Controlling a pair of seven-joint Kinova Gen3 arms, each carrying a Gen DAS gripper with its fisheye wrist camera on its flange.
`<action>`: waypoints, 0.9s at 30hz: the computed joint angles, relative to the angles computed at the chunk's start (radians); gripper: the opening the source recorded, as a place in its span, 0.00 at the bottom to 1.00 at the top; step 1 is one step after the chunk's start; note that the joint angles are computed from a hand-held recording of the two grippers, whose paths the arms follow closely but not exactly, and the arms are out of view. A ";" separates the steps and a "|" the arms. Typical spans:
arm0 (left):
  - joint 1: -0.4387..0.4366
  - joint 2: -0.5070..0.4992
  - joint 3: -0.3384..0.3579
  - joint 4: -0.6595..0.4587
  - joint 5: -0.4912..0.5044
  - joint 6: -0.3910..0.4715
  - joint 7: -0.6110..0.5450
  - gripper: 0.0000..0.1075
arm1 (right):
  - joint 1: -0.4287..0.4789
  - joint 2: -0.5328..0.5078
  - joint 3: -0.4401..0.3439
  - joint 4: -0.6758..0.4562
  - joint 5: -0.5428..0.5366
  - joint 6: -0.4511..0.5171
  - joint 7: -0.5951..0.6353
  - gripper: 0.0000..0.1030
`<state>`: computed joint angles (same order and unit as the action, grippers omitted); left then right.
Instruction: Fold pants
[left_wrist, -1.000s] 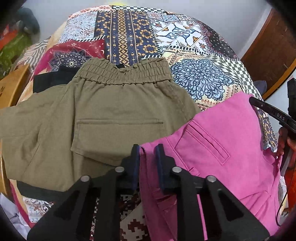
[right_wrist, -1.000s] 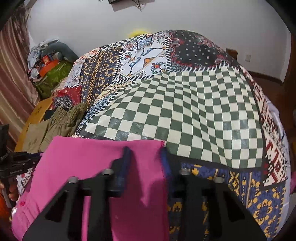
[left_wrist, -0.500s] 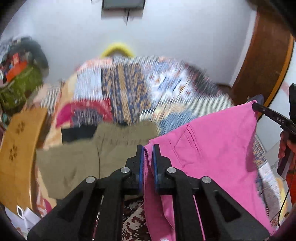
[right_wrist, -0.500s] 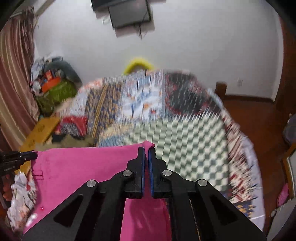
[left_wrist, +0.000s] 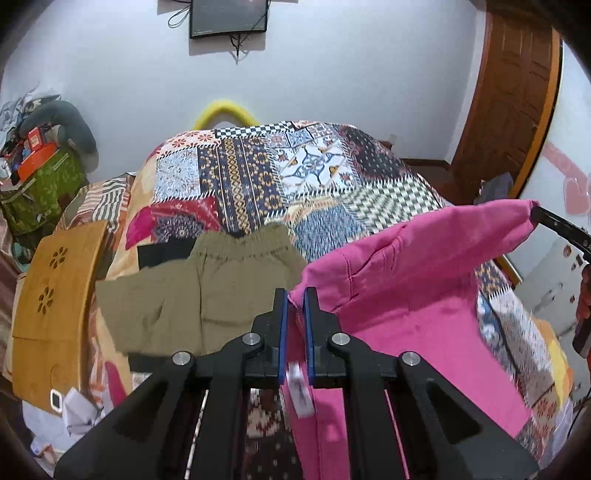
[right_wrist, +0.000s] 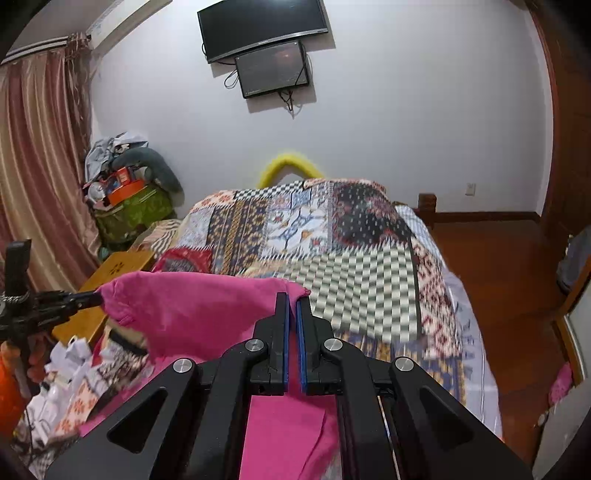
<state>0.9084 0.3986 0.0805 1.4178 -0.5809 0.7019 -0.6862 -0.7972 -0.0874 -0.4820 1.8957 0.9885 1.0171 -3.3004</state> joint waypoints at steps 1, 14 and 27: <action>0.016 -0.014 -0.004 0.024 -0.009 -0.001 0.016 0.07 | -0.009 -0.006 -0.012 0.009 -0.010 0.009 -0.015 0.03; 0.096 -0.095 0.080 0.243 -0.126 0.018 0.167 0.06 | -0.204 0.032 -0.130 0.051 -0.099 0.187 -0.246 0.03; 0.109 -0.113 0.118 0.350 -0.075 0.062 0.216 0.11 | -0.395 0.123 -0.091 0.086 -0.256 0.237 -0.424 0.03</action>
